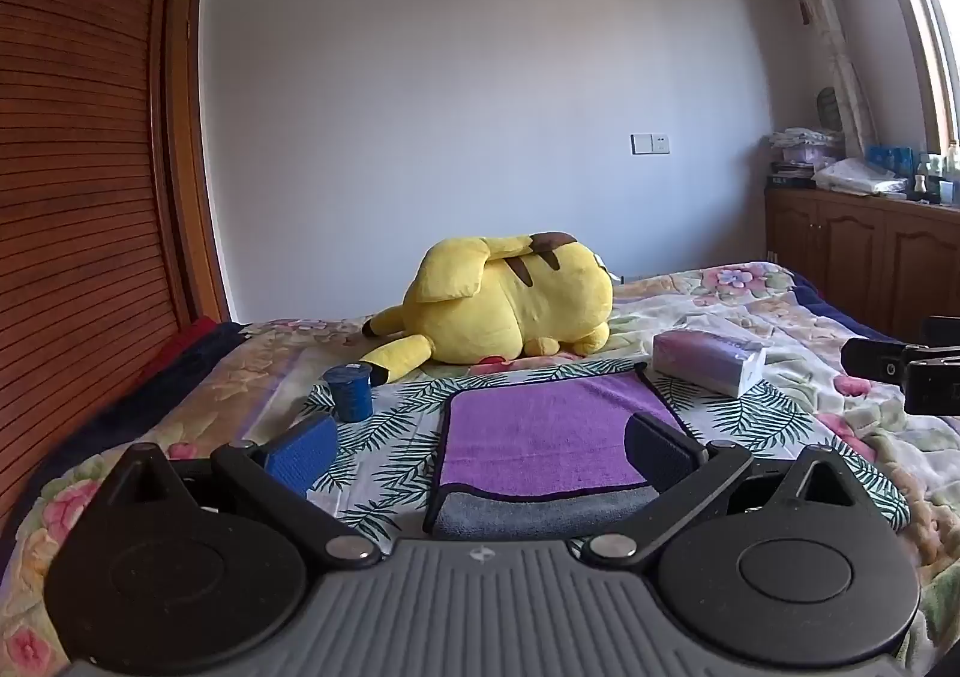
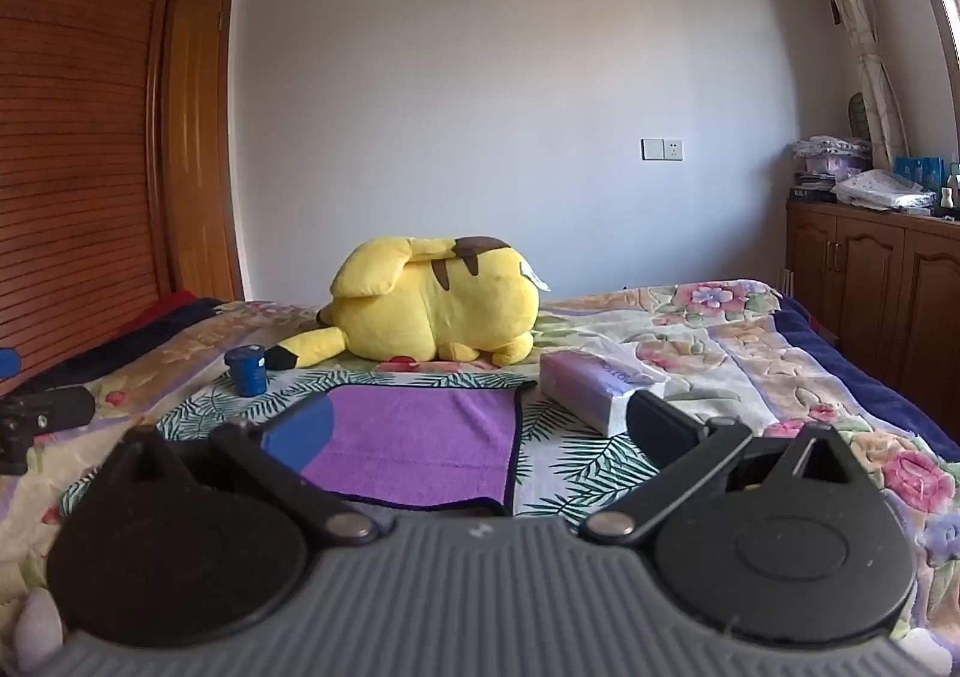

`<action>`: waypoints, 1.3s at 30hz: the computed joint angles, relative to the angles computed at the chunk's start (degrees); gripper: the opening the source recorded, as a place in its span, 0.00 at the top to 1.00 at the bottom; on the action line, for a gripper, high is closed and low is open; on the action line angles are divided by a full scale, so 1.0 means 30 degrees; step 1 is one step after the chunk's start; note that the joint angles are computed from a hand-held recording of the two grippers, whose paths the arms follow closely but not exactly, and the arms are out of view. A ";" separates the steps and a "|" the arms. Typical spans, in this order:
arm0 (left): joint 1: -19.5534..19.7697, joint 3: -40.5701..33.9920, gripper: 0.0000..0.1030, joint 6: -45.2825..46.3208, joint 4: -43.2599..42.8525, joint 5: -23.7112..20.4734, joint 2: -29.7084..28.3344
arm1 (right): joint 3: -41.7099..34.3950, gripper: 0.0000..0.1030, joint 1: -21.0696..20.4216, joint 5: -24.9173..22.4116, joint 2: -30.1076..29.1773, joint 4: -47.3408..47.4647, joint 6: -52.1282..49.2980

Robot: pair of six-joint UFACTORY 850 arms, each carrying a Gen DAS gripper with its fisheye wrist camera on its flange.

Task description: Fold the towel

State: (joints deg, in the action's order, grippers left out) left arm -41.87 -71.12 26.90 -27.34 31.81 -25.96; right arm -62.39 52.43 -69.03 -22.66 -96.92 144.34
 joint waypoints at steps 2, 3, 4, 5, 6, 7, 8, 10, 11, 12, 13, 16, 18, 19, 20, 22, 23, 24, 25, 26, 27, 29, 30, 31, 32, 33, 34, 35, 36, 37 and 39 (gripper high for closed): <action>0.0001 0.0010 0.00 -0.0006 0.0020 0.0023 0.0004 | -0.0004 0.00 0.0005 -0.0040 -0.0035 -0.0064 0.0137; 0.0001 0.0021 0.00 -0.0010 0.0028 0.0049 0.0010 | -0.0012 0.00 0.0009 -0.0053 -0.0046 -0.0058 0.0110; 0.0004 0.0034 0.00 -0.0025 0.0048 0.0070 0.0016 | -0.0010 0.00 0.0012 -0.0059 -0.0048 -0.0058 0.0098; 0.0009 0.0046 0.00 -0.0037 0.0059 0.0088 0.0021 | 0.0000 0.00 0.0014 -0.0060 -0.0043 -0.0064 0.0101; 0.0016 0.0053 0.00 -0.0047 0.0068 0.0095 0.0023 | 0.0015 0.00 0.0013 -0.0054 -0.0032 -0.0067 0.0111; 0.0002 0.0010 0.00 0.0032 -0.0007 0.0050 -0.0006 | 0.0034 0.00 0.0015 -0.0059 -0.0019 -0.0070 0.0125; -0.0001 0.0011 0.00 0.0038 -0.0009 0.0064 -0.0006 | 0.0055 0.00 0.0013 -0.0051 -0.0002 -0.0071 0.0135; -0.0002 0.0019 0.00 0.0007 -0.0011 0.0070 -0.0001 | -0.0097 0.00 0.0025 -0.0079 -0.0138 -0.0011 -0.0008; -0.0004 0.0028 0.00 -0.0023 0.0006 0.0080 0.0005 | -0.0090 0.00 0.0029 -0.0077 -0.0128 -0.0008 -0.0014; -0.0006 0.0035 0.00 -0.0045 0.0017 0.0087 0.0008 | -0.0088 0.00 0.0034 -0.0077 -0.0122 -0.0001 -0.0028; -0.0011 0.0039 0.00 -0.0054 0.0019 0.0094 0.0008 | -0.0063 0.00 0.0027 -0.0064 -0.0107 -0.0019 0.0010; 0.0219 -0.0050 0.00 -0.0212 0.0284 -0.0086 0.0062 | -0.0032 0.00 0.0031 -0.0064 -0.0078 -0.0017 0.0005; 0.0238 -0.0047 0.00 -0.0245 0.0324 -0.0107 0.0077 | -0.0026 0.00 0.0035 -0.0083 -0.0073 0.0000 0.0011; 0.0218 -0.0050 0.00 -0.0219 0.0298 -0.0090 0.0063 | -0.0015 0.00 0.0036 -0.0079 -0.0064 -0.0002 0.0016; 0.0236 -0.0054 0.00 -0.0238 0.0328 -0.0103 0.0071 | -0.0010 0.00 0.0035 -0.0067 -0.0057 0.0002 0.0004; 0.0232 -0.0061 0.00 -0.0210 0.0302 -0.0118 0.0072 | -0.0021 0.00 0.0033 -0.0075 -0.0067 0.0000 0.0000; 0.0235 -0.0114 0.00 -0.0232 0.0321 -0.0097 -0.0015 | -0.0024 0.00 0.0030 -0.0066 -0.0070 -0.0007 0.0000; 0.0231 -0.0140 0.00 -0.0252 0.0326 -0.0067 -0.0071 | -0.0032 0.00 0.0027 -0.0063 -0.0078 -0.0006 -0.0009; 0.0227 -0.0131 0.00 -0.0272 0.0334 -0.0044 -0.0073 | -0.0039 0.00 0.0023 -0.0066 -0.0085 -0.0003 -0.0010; 0.0234 -0.0134 0.00 -0.0290 0.0357 -0.0049 -0.0076 | -0.0045 0.00 0.0019 -0.0053 -0.0088 -0.0004 -0.0008; 0.0215 -0.0126 0.00 -0.0262 0.0314 -0.0020 -0.0078 | -0.0053 0.00 0.0020 -0.0065 -0.0096 -0.0001 -0.0010; 0.0218 -0.0132 0.00 -0.0254 0.0306 -0.0022 -0.0082 | -0.0063 0.00 0.0014 -0.0056 -0.0105 -0.0006 -0.0011; 0.0207 -0.0127 0.00 -0.0246 0.0283 -0.0014 -0.0082 | -0.0072 0.00 0.0014 -0.0054 -0.0112 0.0003 -0.0019; 0.0227 -0.0142 0.00 -0.0262 0.0311 -0.0033 -0.0089 | -0.0081 0.00 0.0010 -0.0054 -0.0120 0.0000 -0.0022; 0.0205 -0.0126 0.00 -0.0239 0.0271 -0.0014 -0.0082 | -0.0084 0.00 0.0011 -0.0045 -0.0124 -0.0004 -0.0020; 0.0205 -0.0126 0.00 -0.0239 0.0271 -0.0014 -0.0082 | -0.0087 0.00 0.0017 -0.0048 -0.0128 0.0000 -0.0023; 0.0204 -0.0122 0.00 -0.0262 0.0285 -0.0006 -0.0083 | -0.0095 0.00 0.0018 -0.0054 -0.0137 0.0002 -0.0027; 0.0212 -0.0124 0.00 -0.0282 0.0307 -0.0010 -0.0085 | -0.0105 0.00 0.0018 -0.0050 -0.0145 0.0009 -0.0032; 0.0200 -0.0120 0.00 -0.0254 0.0273 -0.0005 -0.0083 | -0.0112 0.00 0.0022 -0.0057 -0.0152 0.0016 -0.0035; 0.0218 -0.0131 0.00 -0.0266 0.0302 -0.0024 -0.0089 | -0.0115 0.00 0.0024 -0.0052 -0.0156 0.0015 -0.0033; 0.0199 -0.0120 0.00 -0.0247 0.0268 0.0002 -0.0087 | -0.0128 0.00 0.0033 -0.0054 -0.0168 0.0032 -0.0050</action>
State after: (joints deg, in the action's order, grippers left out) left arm -41.28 -71.48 26.16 -26.54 31.81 -26.22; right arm -62.77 52.53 -69.19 -23.16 -96.82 144.19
